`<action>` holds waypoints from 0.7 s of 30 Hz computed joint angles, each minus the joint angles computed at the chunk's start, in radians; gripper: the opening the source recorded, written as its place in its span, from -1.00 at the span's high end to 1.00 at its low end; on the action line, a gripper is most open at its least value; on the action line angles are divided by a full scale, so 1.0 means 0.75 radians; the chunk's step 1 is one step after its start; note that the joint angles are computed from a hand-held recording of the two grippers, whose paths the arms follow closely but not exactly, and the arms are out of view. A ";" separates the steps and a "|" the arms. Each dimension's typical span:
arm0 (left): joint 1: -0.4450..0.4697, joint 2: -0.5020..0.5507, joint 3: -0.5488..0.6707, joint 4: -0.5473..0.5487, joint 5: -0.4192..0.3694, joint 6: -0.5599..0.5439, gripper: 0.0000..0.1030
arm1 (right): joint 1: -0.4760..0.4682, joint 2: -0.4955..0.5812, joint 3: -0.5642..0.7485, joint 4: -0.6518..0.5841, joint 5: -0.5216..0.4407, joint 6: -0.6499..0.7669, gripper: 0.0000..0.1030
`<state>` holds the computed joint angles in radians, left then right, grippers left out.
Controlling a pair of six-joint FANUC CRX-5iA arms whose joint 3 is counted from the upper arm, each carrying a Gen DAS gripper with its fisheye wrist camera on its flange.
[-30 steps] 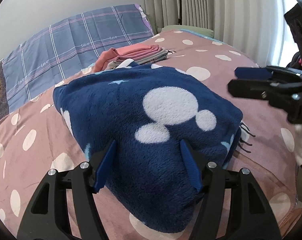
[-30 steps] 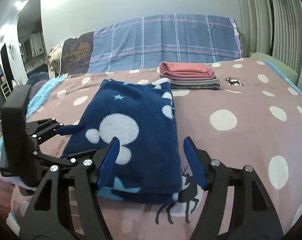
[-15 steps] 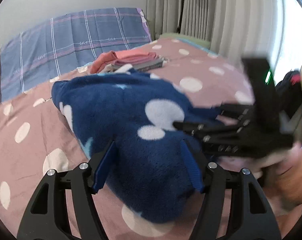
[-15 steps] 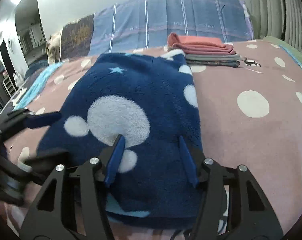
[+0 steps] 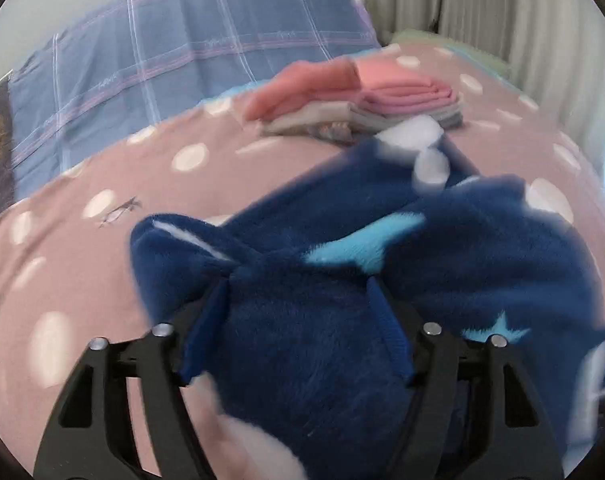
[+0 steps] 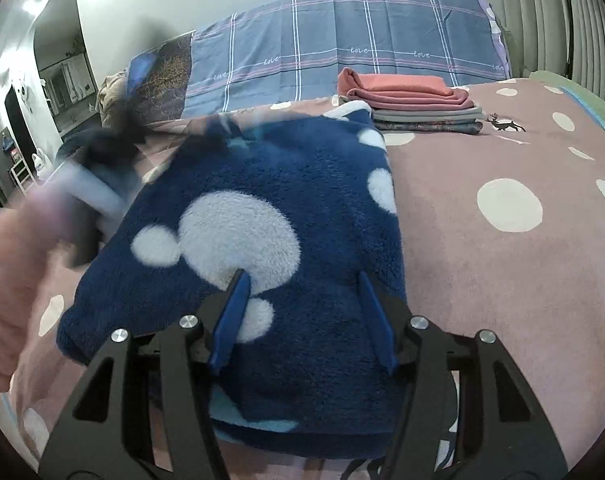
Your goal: Fold small clothes
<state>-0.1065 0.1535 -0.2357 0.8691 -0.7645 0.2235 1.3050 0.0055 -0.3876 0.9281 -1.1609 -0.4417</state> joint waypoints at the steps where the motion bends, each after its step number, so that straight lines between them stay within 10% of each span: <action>1: 0.014 0.002 0.027 -0.032 -0.038 0.073 -0.38 | -0.003 -0.002 0.000 -0.001 0.005 0.003 -0.12; 10: 0.070 -0.178 -0.040 -0.062 -0.058 0.130 -0.39 | 0.022 -0.031 -0.046 0.046 0.007 -0.017 -0.15; 21: 0.345 -0.487 -0.371 0.136 -0.521 -0.155 -0.61 | 0.284 -0.322 -0.249 0.024 -0.098 -0.769 -0.65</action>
<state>0.1524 -0.2117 -0.5143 0.9709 -1.1553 0.1069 1.5178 -0.2357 -0.5742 0.9465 -1.2344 -1.0186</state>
